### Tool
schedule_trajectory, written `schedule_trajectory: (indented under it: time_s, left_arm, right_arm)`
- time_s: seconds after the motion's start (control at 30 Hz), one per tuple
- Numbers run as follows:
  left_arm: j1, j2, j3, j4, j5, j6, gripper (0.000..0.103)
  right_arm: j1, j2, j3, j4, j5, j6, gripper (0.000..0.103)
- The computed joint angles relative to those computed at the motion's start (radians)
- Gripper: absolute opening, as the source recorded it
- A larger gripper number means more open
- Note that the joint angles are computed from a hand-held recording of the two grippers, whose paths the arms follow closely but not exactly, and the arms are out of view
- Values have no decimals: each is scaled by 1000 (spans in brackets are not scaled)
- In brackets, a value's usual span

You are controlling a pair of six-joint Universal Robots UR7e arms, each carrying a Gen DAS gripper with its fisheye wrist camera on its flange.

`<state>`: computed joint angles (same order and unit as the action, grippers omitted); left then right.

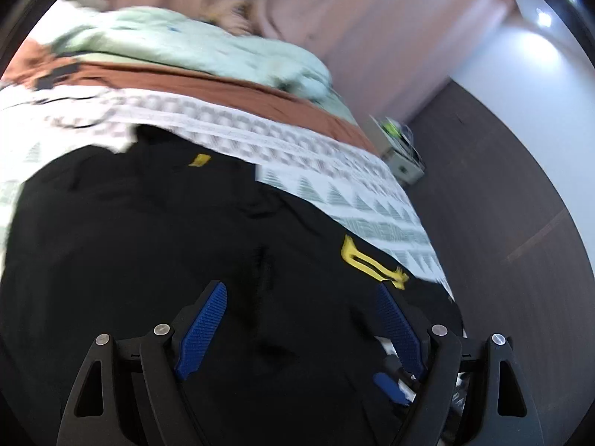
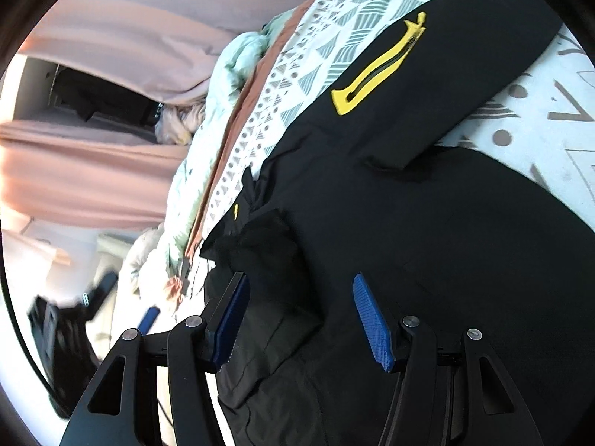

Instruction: Fold large clothes

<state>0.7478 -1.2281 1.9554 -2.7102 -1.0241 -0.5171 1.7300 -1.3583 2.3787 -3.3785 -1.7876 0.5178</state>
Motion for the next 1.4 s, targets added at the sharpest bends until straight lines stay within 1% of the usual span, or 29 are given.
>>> schedule_trajectory:
  time_s: [0.03,0.1,0.23,0.33,0.4,0.47,0.57,0.63,0.67,0.7,0.73,0.8,0.9,0.97,1.03,1.07,1.13,1.23,1.4]
  left_arm:
    - [-22,-38,64,-68,62,-30,83]
    - [-53,-93,138,-111,146,-71,83]
    - [-83,-204,240,-100,225,-176,83]
    - [-96,-277,284,-12,302,-253,83]
    - [-92,-309,302,19,321,-269,83]
    - [-79,-341,309,77,338,-292,83]
    - [-61,-384,324,112,353,-316,82]
    - [-53,-418,335,128,373,-325,82]
    - [-50,-434,342,140,383,-333,82]
    - [-45,-452,348,157,395,-345,82]
    - [-39,-466,350,176,404,-359,80]
    - [-24,-493,351,219,421,-394,75]
    - [1,-535,362,236,432,-413,75]
    - [11,-557,366,257,450,-447,74]
    - [25,-572,369,266,454,-471,73]
    - [34,-579,370,264,449,-481,72]
    - [48,-592,374,260,438,-501,67]
    - [45,-605,378,281,448,-535,67]
    - [37,-598,370,318,480,-552,67]
  right_arm:
    - [0,0,-1,1,-7,2,59]
    - [5,0,-6,18,-19,-1,59]
    - [16,20,-25,49,-30,-18,59]
    - [43,47,-54,84,-67,-50,59]
    - [65,69,-79,113,-101,-81,59]
    - [90,92,-101,135,-136,-118,59]
    - [139,135,-132,142,-212,-179,59]
    - [178,175,-155,126,-284,-224,66]
    - [192,191,-162,117,-313,-239,75]
    - [204,207,-169,108,-337,-253,78]
    - [219,230,-181,103,-366,-272,78]
    - [234,261,-199,110,-387,-290,78]
    - [243,308,-226,123,-395,-304,78]
    - [251,343,-259,159,-417,-301,78]
    - [260,382,-301,191,-431,-316,78]
    - [267,403,-325,215,-451,-323,78]
    - [287,447,-371,265,-518,-330,78]
    - [303,515,-435,329,-598,-362,78]
    - [317,591,-509,376,-664,-400,78]
